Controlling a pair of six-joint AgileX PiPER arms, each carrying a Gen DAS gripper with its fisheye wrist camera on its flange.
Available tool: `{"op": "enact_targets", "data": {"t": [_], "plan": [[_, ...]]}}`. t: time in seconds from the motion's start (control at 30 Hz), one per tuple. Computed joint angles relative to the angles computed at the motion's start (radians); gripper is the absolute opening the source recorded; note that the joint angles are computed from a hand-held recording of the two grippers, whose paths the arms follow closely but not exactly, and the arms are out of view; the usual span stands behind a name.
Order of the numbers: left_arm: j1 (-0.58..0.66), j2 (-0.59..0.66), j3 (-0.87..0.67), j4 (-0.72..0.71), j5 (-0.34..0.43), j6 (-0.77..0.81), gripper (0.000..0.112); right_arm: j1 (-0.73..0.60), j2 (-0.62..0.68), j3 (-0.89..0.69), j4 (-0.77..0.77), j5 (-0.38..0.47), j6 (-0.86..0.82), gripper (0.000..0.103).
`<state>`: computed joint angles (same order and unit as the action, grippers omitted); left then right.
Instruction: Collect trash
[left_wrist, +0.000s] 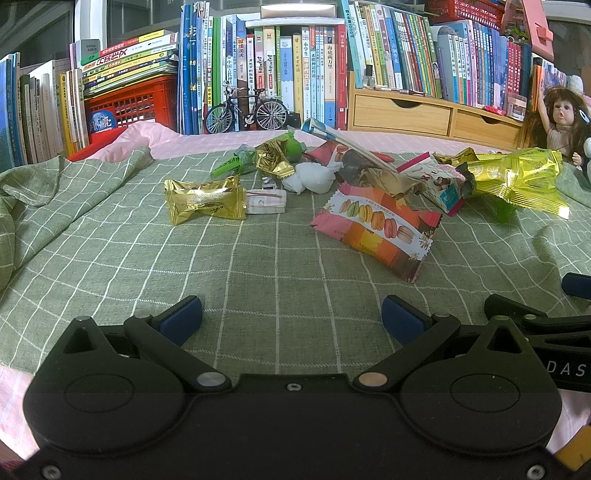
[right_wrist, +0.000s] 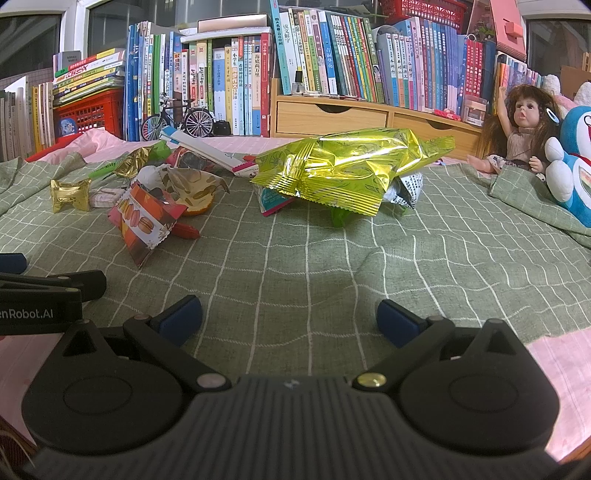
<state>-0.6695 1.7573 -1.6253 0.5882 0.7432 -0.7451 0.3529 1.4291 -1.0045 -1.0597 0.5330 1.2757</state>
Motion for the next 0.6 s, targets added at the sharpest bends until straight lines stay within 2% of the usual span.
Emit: {"op": "enact_targets", "data": {"t": [0.5, 0.6], "plan": [[0.004, -0.001, 0.017, 0.011, -0.025, -0.009, 0.103, 0.004, 0.004, 0.002, -0.009, 0.001, 0.018, 0.103], [0.004, 0.000, 0.000, -0.003, -0.008, 0.008, 0.103, 0.014, 0.005, 0.013, -0.047, 0.004, 0.069, 0.103]]}}
